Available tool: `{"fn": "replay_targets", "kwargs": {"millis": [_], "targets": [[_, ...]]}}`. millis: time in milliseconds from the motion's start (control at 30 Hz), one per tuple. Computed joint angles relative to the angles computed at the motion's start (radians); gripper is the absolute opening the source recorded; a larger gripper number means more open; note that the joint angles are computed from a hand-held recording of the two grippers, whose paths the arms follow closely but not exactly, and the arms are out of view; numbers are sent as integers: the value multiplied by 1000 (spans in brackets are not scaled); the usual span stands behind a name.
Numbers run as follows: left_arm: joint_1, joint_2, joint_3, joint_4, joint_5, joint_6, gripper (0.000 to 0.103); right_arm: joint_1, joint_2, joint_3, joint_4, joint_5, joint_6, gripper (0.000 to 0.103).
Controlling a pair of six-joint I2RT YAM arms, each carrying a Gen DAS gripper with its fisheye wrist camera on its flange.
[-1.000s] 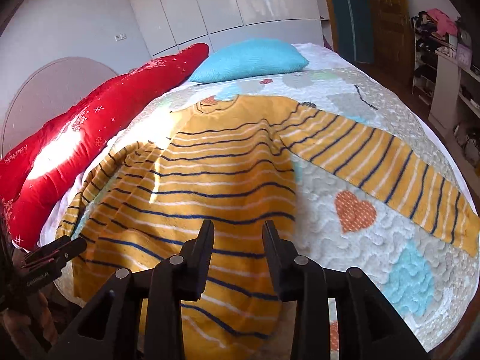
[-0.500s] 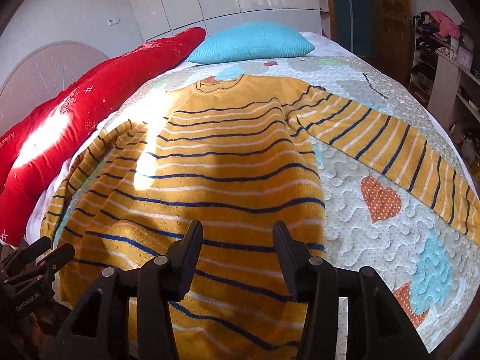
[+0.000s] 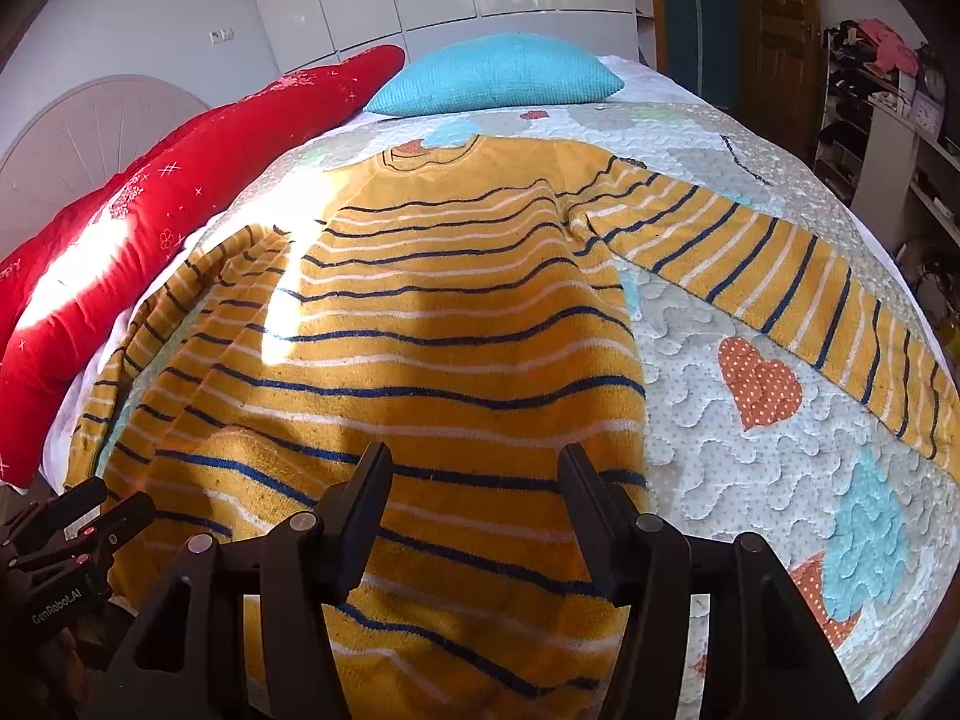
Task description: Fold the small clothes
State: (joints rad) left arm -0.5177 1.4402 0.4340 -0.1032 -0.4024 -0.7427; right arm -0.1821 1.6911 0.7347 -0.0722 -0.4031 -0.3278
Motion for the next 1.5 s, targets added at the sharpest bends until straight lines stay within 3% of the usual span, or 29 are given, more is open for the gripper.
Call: {"fn": "replay_targets", "kwargs": {"millis": [567, 900, 1233, 1500], "targets": [[37, 11, -29, 43, 39, 8, 74, 4, 28, -5, 8, 16, 5, 64], [210, -161, -142, 25, 63, 53, 74, 13, 28, -13, 12, 26, 2, 66], [567, -421, -272, -42, 92, 253, 74, 36, 18, -35, 25, 38, 0, 67], [735, -366, -324, 117, 183, 424, 74, 43, 13, -50, 34, 47, -9, 69]]}}
